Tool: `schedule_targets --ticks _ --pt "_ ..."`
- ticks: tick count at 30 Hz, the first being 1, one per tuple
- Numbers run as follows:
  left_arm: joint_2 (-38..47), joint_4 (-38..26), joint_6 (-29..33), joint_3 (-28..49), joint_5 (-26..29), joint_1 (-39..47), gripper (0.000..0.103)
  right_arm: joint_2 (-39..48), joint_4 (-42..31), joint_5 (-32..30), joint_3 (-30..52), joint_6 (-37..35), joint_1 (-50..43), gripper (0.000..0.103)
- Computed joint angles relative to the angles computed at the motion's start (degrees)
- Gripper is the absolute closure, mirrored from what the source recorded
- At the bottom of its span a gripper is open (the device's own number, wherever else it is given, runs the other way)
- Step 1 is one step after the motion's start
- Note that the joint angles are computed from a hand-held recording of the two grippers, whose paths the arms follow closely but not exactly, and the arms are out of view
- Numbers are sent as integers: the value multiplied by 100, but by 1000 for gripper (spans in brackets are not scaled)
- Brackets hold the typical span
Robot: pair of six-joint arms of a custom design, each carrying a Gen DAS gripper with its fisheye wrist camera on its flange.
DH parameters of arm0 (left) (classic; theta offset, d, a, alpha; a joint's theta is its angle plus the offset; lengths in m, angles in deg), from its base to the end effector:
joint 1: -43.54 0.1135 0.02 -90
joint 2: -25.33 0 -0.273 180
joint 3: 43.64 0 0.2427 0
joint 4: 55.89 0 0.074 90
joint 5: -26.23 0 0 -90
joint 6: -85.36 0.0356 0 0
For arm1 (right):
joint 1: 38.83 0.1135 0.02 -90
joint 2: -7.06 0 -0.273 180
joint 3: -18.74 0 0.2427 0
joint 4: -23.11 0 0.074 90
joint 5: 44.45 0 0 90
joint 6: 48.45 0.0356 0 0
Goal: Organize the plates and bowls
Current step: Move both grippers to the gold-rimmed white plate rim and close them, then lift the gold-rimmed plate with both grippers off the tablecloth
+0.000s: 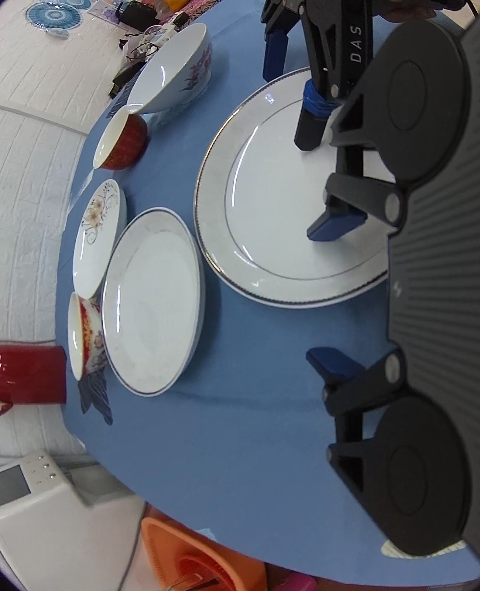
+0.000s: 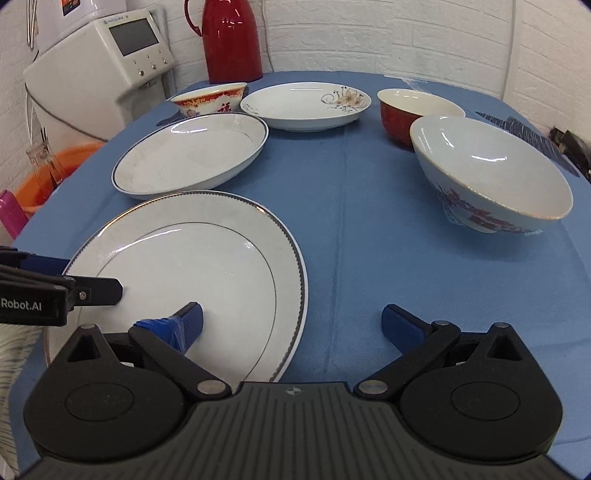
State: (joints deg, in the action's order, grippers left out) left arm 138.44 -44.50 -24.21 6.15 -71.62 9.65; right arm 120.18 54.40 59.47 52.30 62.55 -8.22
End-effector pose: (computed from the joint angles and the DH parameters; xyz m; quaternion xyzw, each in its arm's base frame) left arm 0.2547 -0.1652 0.0617 0.0954 0.9385 -0.0886 0.3197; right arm 0.2139 0.1166 0.0449 -0.0347 0.9279 0.0520 0.3676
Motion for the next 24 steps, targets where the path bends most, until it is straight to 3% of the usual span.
schedule_targets --ticks 3,6,7,9,12,17,24 --pt "-15 -106 17 49 0 1 45 28 577 -640 -214 -35 -261 15" --pt "-27 -226 107 127 11 -11 51 -26 590 -872 -209 -38 -204 21" --pt "-35 -245 123 144 21 -12 56 -60 547 -794 -199 -69 -131 33" --pt "-39 -226 184 145 89 -7 62 -195 389 -729 -188 0 -158 77" --pt "-38 -246 230 169 15 -32 71 -232 463 -1245 -268 5 -575 95" --pt "-48 -203 247 141 70 14 74 -204 537 -1126 -293 34 -451 97" --pt "-68 -316 233 194 157 -89 80 -148 1018 -1409 -598 270 -595 93"
